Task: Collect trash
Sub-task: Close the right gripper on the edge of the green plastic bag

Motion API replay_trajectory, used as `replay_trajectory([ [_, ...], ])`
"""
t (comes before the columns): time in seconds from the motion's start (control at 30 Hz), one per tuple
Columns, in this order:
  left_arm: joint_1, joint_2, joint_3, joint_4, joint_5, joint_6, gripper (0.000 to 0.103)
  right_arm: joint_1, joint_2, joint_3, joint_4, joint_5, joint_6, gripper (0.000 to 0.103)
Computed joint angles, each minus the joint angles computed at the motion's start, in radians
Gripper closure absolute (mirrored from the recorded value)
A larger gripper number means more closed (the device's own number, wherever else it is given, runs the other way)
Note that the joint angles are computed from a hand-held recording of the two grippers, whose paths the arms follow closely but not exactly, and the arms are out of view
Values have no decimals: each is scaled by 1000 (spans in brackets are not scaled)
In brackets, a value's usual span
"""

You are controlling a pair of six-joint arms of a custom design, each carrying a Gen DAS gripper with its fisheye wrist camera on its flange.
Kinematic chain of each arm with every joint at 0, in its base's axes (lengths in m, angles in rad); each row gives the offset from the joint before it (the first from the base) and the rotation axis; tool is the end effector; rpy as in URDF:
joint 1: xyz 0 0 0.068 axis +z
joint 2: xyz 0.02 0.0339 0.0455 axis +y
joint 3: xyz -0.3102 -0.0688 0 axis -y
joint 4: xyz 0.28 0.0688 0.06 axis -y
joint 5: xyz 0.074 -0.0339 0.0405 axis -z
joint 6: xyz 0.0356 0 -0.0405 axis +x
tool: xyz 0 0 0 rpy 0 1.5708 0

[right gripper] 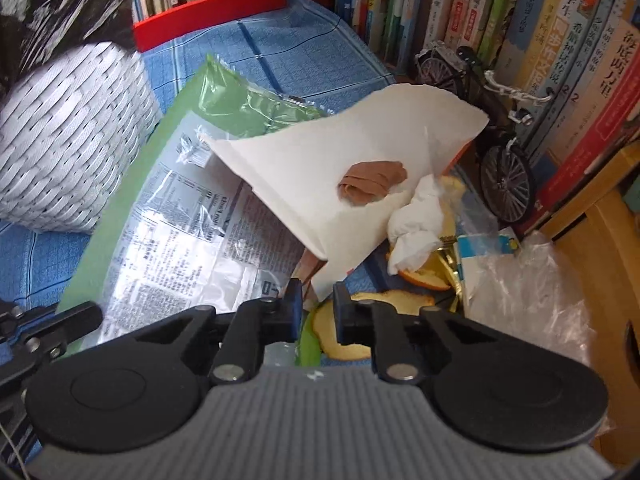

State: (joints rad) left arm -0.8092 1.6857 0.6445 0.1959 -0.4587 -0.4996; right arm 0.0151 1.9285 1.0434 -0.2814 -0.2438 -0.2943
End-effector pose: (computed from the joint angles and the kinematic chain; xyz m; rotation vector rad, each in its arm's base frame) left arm 0.2316 -0.2200 0.1311 0.1532 2.3033 -0.1053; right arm 0.3949 0.0146 0.1255 -0.4826 2.6553 0.2504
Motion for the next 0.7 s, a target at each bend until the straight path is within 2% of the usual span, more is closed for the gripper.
replay_trajectory([
  [0.13,-24,-60,-23,45,-34,40,103,-17,7,30,-30,8,23,82],
  [0.23,-47,-109,-39,89,-71,85,103,-34,3,43,-53,6,22,73],
  [0.3,-55,-143,-43,103,-80,105,103,-49,-11,41,-55,-40,13,73],
  [0.33,-57,-155,-44,109,-83,112,103,-55,-18,40,-58,-66,9,70],
  [0.37,-59,-173,-43,108,-89,120,103,-60,-26,40,-59,-89,9,59],
  [0.4,-62,-184,-43,111,-97,127,103,-64,-30,42,-61,-108,9,57],
  [0.6,-81,-266,-53,132,-147,199,103,-48,-42,37,-46,-117,34,43],
  [0.7,-72,-297,-44,126,-135,207,103,-46,-40,42,-60,-126,40,40],
])
